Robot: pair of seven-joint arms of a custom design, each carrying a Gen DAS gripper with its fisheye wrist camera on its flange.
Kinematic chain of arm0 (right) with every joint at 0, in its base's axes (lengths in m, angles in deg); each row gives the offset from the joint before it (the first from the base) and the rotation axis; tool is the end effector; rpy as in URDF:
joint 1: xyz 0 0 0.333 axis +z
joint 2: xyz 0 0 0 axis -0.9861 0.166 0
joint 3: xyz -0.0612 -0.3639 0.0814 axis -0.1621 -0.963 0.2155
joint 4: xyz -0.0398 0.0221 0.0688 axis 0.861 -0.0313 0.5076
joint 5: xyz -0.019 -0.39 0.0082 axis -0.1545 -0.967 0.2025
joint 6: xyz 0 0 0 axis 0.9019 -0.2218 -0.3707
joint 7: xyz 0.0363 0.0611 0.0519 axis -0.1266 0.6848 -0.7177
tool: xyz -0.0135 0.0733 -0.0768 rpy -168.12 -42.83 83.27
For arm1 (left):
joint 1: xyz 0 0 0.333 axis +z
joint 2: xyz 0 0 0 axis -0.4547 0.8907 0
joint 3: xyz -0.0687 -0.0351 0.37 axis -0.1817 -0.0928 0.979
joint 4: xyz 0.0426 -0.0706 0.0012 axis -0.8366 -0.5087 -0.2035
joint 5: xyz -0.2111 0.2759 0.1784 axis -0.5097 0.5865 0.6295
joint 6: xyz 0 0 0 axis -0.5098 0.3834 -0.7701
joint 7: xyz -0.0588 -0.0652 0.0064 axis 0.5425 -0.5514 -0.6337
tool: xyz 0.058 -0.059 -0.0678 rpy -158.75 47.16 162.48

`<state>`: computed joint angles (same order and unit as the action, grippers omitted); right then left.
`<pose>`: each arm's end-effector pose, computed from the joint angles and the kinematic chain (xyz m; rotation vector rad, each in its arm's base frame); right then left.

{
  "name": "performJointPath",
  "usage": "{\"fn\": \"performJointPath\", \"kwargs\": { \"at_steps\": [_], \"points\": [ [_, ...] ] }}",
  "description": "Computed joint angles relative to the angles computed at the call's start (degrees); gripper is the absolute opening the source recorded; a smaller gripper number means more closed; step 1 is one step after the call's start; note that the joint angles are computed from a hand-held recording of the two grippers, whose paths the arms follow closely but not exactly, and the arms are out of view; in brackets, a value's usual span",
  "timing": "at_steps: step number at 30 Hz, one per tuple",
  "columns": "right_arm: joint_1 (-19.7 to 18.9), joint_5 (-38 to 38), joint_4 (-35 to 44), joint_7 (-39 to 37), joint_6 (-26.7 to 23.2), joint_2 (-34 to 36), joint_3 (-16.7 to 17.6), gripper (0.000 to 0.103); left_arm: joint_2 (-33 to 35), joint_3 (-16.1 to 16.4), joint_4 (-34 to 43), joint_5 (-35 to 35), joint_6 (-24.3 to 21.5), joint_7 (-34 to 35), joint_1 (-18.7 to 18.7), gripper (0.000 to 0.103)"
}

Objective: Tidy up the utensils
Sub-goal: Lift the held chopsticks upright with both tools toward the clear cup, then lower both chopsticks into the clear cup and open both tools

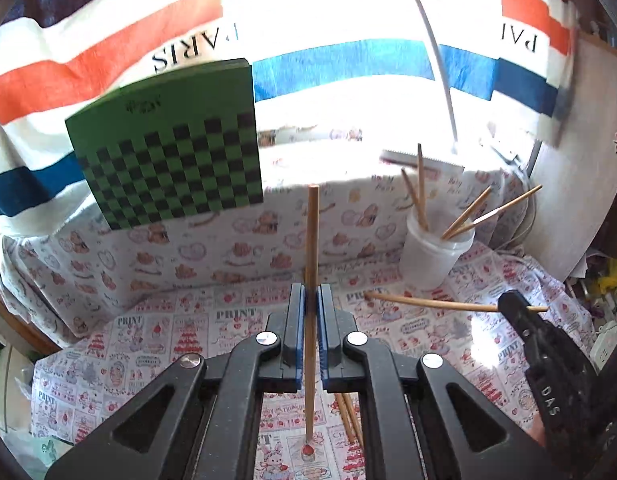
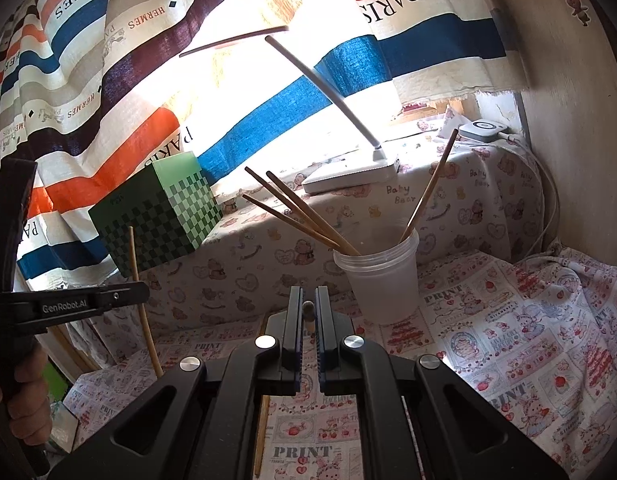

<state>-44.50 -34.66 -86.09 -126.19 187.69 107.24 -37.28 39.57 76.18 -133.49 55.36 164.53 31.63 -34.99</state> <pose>0.6413 0.4160 0.4781 -1.1150 1.6899 -0.8376 0.7468 -0.1920 0.5611 -1.3671 2.0800 -1.0073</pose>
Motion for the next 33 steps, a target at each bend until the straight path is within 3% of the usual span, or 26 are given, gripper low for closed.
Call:
{"fn": "performJointPath", "kwargs": {
  "at_steps": [4, 6, 11, 14, 15, 17, 20, 23, 24, 25, 28, 30, 31, 33],
  "points": [
    [0.44, 0.98, -1.05, -2.3, -1.53, -1.2, 0.42, 0.006, -2.87, -7.28, -5.14, -6.64, 8.33, 8.64, 5.21, 0.005],
    [1.0, -0.83, -2.36, -3.06, -1.91, -2.65, 0.4, 0.006, -3.72, -15.09, -7.09, -12.88, 11.42, 16.97, 11.02, 0.005],
    [-1.35, 2.51, -2.49, -11.72, -0.41, -5.83, 2.29, 0.006, -2.48, -30.24, -7.06, -24.58, 15.72, 32.76, 20.7, 0.005],
    [-2.2, 4.18, -1.51, -15.61, -0.85, -7.35, 2.36, 0.006, -0.08, -38.27, -5.42, -29.77, 16.99, 40.14, 24.45, 0.005],
    [-2.12, 4.52, -1.05, -17.1, -2.1, -7.73, 2.3, 0.006, 0.48, -38.93, -4.61, -30.65, 17.2, 41.21, 24.22, 0.005],
    [-2.17, 5.67, 0.41, -20.25, -4.63, -8.14, 2.32, 0.006, 0.72, -36.12, -2.21, -30.64, 15.94, 40.33, 20.72, 0.005],
    [-2.98, 6.52, 3.14, -22.37, -4.73, -7.98, 1.95, 0.006, 2.62, -36.55, 1.37, -32.08, 15.84, 43.07, 18.55, 0.005],
    [-2.93, 2.96, 5.61, -18.87, -4.91, -7.38, 0.44, 0.006, 6.95, -41.45, 4.97, -32.06, 22.75, 47.95, 17.79, 0.005],
    [-3.0, 1.17, 6.25, -16.73, -4.62, -7.09, -0.1, 0.006, 8.62, -42.82, 6.96, -33.01, 23.53, 49.3, 17.42, 0.005],
    [-3.16, -0.34, 6.92, -14.98, -4.51, -6.72, -0.54, 0.006, 9.75, -42.19, 8.84, -31.47, 22.44, 46.64, 16.39, 0.005],
    [-3.74, -1.36, 8.69, -12.67, -5.26, -5.23, -1.15, 0.006, 11.94, -32.39, 16.33, -28.11, 17.31, 38.54, 8.64, 0.005],
    [-4.67, -2.4, 9.89, -10.36, -3.15, -4.17, -1.61, 0.006, 14.29, -27.34, 21.23, -25.62, 15.98, 35.51, 4.23, 0.005],
    [-5.04, -2.68, 10.69, -9.73, -2.29, -3.5, -1.88, 0.006, 15.61, -23.31, 24.23, -23.95, 15.2, 32.61, 1.22, 0.005],
    [-5.14, -3.25, 12.46, -9.33, -2.2, -1.97, -2.72, 0.006, 18.22, -20.53, 28.89, -21.68, 13.92, 29.65, -1.32, 0.005]
  ]
}}
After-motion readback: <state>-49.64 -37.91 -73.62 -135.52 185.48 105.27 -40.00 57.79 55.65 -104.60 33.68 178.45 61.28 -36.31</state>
